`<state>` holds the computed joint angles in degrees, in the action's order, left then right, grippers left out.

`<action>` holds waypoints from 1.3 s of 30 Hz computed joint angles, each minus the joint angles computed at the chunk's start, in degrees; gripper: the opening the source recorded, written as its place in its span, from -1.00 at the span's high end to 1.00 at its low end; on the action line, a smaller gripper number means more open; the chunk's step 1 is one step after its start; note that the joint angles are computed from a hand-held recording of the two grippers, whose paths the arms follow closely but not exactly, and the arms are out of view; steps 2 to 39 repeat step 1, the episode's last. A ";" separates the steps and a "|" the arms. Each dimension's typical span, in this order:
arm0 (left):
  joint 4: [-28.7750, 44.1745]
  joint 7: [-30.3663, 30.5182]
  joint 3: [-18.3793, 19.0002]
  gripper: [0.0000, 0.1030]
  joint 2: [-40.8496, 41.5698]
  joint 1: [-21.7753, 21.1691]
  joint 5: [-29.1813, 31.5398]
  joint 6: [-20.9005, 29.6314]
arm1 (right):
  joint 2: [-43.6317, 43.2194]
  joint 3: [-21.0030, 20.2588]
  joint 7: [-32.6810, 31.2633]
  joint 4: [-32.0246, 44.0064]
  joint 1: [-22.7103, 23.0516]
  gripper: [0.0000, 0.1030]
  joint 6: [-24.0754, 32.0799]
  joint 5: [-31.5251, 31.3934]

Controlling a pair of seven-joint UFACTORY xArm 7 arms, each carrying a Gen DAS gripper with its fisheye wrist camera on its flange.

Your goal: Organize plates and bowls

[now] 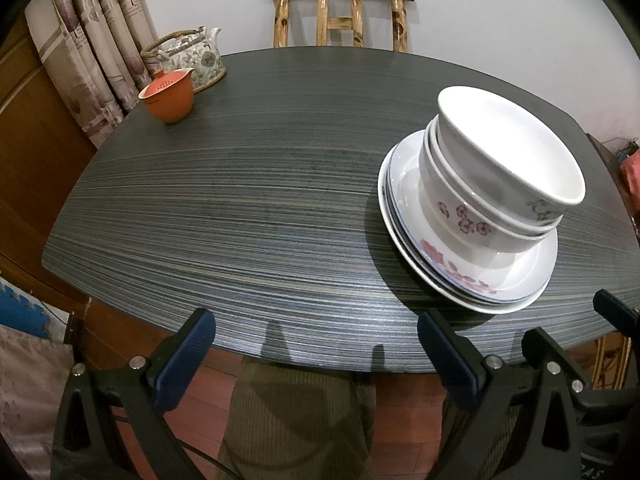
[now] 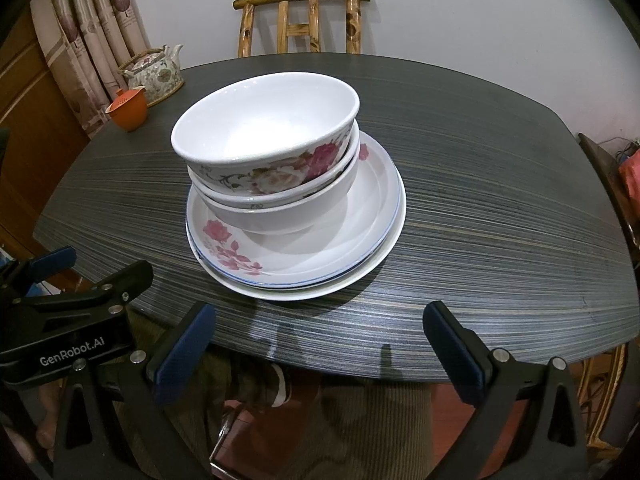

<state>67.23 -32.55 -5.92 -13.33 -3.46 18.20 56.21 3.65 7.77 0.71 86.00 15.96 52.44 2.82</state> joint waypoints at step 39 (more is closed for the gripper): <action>-0.05 -0.12 -0.06 -1.00 -0.05 -0.01 0.07 0.03 | -0.03 0.02 0.05 -0.04 0.02 -1.00 -0.04 0.02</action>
